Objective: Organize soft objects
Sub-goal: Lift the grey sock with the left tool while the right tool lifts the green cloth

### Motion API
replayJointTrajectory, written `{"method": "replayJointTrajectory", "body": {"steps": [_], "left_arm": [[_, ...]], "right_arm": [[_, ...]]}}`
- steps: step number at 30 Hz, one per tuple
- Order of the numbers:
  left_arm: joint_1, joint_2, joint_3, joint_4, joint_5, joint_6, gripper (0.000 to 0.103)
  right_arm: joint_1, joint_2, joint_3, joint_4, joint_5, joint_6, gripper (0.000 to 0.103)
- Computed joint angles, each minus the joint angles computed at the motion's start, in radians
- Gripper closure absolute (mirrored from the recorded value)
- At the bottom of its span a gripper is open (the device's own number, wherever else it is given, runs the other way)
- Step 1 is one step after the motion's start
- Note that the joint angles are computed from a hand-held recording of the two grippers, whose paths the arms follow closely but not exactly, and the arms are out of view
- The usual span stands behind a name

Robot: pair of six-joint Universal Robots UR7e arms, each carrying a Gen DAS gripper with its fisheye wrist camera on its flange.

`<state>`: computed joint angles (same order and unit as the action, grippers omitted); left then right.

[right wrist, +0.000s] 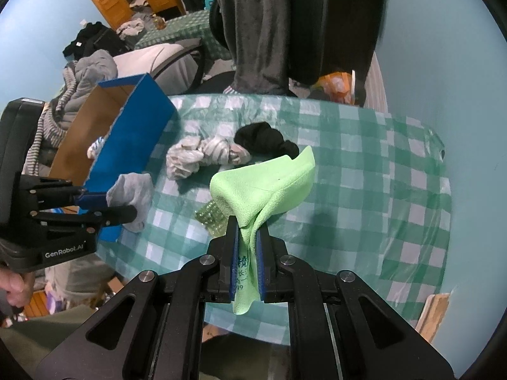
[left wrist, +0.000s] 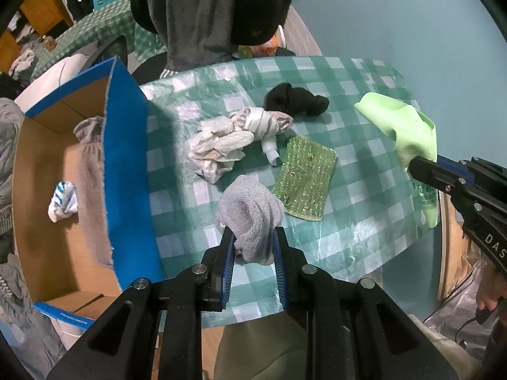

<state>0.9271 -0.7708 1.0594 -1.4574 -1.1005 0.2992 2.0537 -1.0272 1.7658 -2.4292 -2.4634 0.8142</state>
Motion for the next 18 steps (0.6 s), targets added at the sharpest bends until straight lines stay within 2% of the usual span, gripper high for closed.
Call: {"method": "replayJointTrajectory", "body": {"steps": [18], "left_arm": [[-0.001, 0.026, -0.112, -0.007, -0.001, 0.014, 0.080]], "right_arm": [[0.023, 0.049, -0.116, 0.012, -0.026, -0.093, 0.093]]}}
